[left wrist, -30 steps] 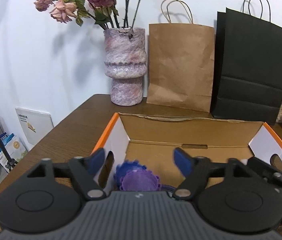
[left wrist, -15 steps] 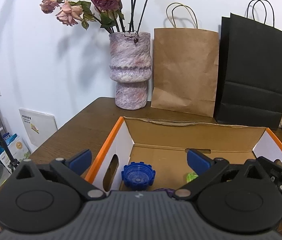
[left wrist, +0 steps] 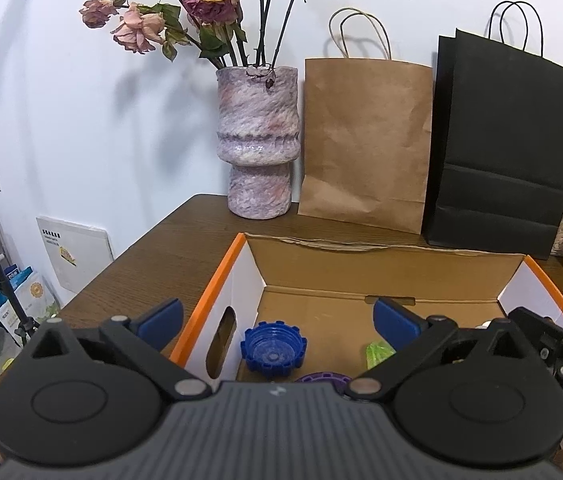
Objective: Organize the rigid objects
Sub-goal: 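Withdraw both grippers from the box toward the remaining objects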
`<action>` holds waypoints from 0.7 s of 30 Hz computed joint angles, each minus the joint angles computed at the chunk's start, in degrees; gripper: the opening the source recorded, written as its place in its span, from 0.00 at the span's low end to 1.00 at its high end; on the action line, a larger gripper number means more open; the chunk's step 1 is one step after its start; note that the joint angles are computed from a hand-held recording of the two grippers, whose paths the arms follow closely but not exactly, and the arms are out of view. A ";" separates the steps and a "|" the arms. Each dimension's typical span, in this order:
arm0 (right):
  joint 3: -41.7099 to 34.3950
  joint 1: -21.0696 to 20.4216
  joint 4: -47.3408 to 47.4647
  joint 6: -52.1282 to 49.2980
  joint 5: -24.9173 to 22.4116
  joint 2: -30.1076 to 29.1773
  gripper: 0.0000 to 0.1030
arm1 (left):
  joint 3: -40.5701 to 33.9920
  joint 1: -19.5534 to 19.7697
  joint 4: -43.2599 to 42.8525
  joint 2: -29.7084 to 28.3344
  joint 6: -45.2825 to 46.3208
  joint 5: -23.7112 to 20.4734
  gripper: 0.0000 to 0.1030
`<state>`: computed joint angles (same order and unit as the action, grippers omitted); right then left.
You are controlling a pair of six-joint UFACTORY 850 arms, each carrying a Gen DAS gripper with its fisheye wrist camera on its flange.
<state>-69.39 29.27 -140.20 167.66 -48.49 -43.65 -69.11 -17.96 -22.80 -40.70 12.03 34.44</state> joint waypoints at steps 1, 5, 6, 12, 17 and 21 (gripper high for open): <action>0.22 0.06 -0.05 0.04 -0.23 0.19 1.00 | 0.28 -0.01 0.12 0.19 -0.20 0.08 1.00; 1.04 0.51 0.02 -0.01 -1.14 0.90 1.00 | 1.29 0.03 0.78 1.08 -1.04 0.05 1.00; 1.22 0.58 -0.05 0.00 -1.24 1.07 1.00 | 1.57 -0.01 0.81 1.31 -1.19 0.12 1.00; 2.61 1.43 0.65 -0.63 -2.41 1.92 1.00 | 3.39 -0.05 1.86 2.55 -1.89 0.80 1.00; 4.24 2.09 1.19 -0.70 -3.28 3.00 1.00 | 5.32 0.07 2.37 3.85 -2.43 1.42 1.00; 5.49 2.72 1.71 -0.95 -3.83 3.80 1.00 | 7.53 0.05 2.80 5.37 -2.80 2.25 1.00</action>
<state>-63.90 31.99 -138.50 166.71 -52.32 -39.85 -61.58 -17.91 -20.01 -35.32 9.23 36.69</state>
